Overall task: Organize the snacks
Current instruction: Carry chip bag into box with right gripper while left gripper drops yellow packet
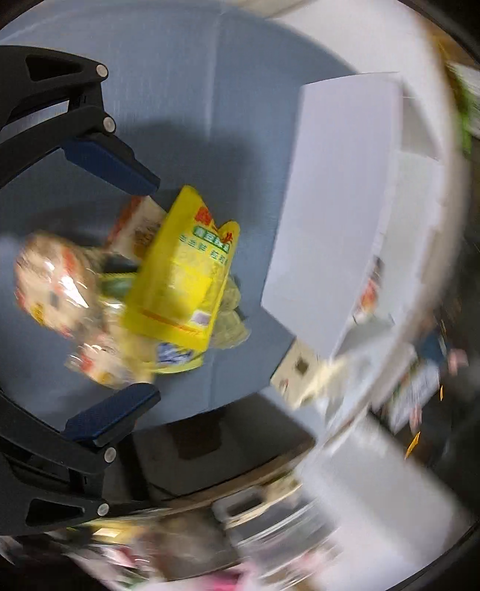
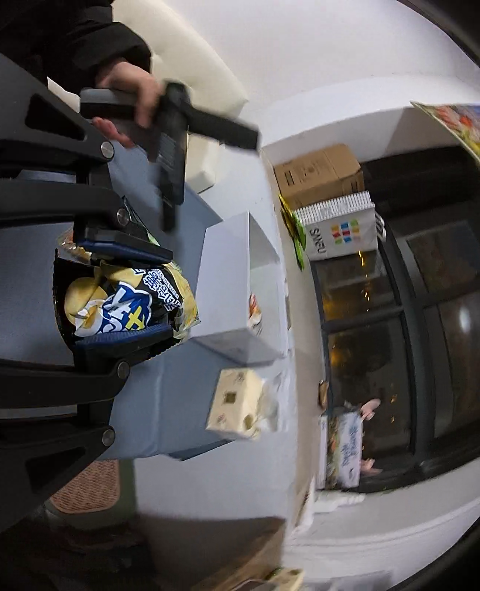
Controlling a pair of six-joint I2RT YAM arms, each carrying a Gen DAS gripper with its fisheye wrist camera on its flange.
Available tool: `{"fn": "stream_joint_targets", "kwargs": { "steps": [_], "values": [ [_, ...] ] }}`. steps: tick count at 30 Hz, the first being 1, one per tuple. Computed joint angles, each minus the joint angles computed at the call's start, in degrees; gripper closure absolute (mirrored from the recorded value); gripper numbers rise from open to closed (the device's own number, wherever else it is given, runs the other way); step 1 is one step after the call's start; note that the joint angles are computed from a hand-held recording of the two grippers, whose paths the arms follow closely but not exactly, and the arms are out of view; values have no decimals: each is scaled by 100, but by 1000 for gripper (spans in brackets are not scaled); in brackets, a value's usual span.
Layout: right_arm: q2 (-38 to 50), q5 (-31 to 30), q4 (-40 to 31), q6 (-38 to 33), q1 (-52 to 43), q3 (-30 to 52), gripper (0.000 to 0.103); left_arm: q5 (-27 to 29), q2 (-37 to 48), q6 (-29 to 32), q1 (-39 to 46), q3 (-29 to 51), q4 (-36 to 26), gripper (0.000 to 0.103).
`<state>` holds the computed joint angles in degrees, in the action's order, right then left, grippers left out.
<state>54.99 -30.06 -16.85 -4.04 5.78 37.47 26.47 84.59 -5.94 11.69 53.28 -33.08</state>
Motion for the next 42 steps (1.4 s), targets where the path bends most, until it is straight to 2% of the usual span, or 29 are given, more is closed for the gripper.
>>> {"fn": "stream_joint_targets", "kwargs": {
  "steps": [2,4,8,11,13,14,15,17,19,21,22,24,27,29,32,35,37,42],
  "values": [
    [39,-236,-20,-89,-257,-33,67,-671,533,-638,-386,469,-56,0],
    [12,-379,-43,-150,-425,-97,67,-985,929,-1074,-560,793,-100,0],
    [-114,-651,-48,-204,-705,-227,67,-1732,1674,-1593,-939,1302,-166,0],
    [-158,-716,-35,-265,-798,-288,67,-1668,2033,-1889,-949,1314,36,0],
    [-96,-841,0,-277,-866,-308,67,-1669,1838,-1713,-944,1020,493,21],
    [-103,-874,11,-277,-880,-330,67,-1721,1657,-1555,-908,892,628,54],
    [-110,-872,17,-275,-864,-345,67,-1585,1620,-1457,-816,875,605,56],
    [-100,-862,27,-274,-833,-353,67,-967,1695,-1145,-511,830,588,59],
    [-70,-877,65,-276,-793,-352,67,-563,1502,-1014,-210,503,842,65],
    [-22,-815,136,-207,-691,-356,67,-233,1151,-836,71,161,1081,78],
    [-22,-774,157,-188,-638,-365,67,-83,862,-744,243,-100,1215,93],
    [35,-649,195,-140,-476,-357,67,274,380,-555,654,-358,1228,94],
    [145,-423,278,-83,-184,-317,67,486,-415,18,1035,-674,1004,94],
    [305,-267,411,-33,66,-271,67,774,-392,307,1356,-522,853,94],
    [549,-29,610,139,446,-185,67,1218,-934,851,1903,-523,434,94],
    [749,164,733,233,797,-21,67,1797,-1070,1551,2628,-184,-142,94],
    [954,322,816,234,1026,173,67,1945,-1117,1605,2754,5,-224,94],
    [1797,636,955,327,1426,1106,67,2057,-592,1085,2666,924,93,94]
  ]
}}
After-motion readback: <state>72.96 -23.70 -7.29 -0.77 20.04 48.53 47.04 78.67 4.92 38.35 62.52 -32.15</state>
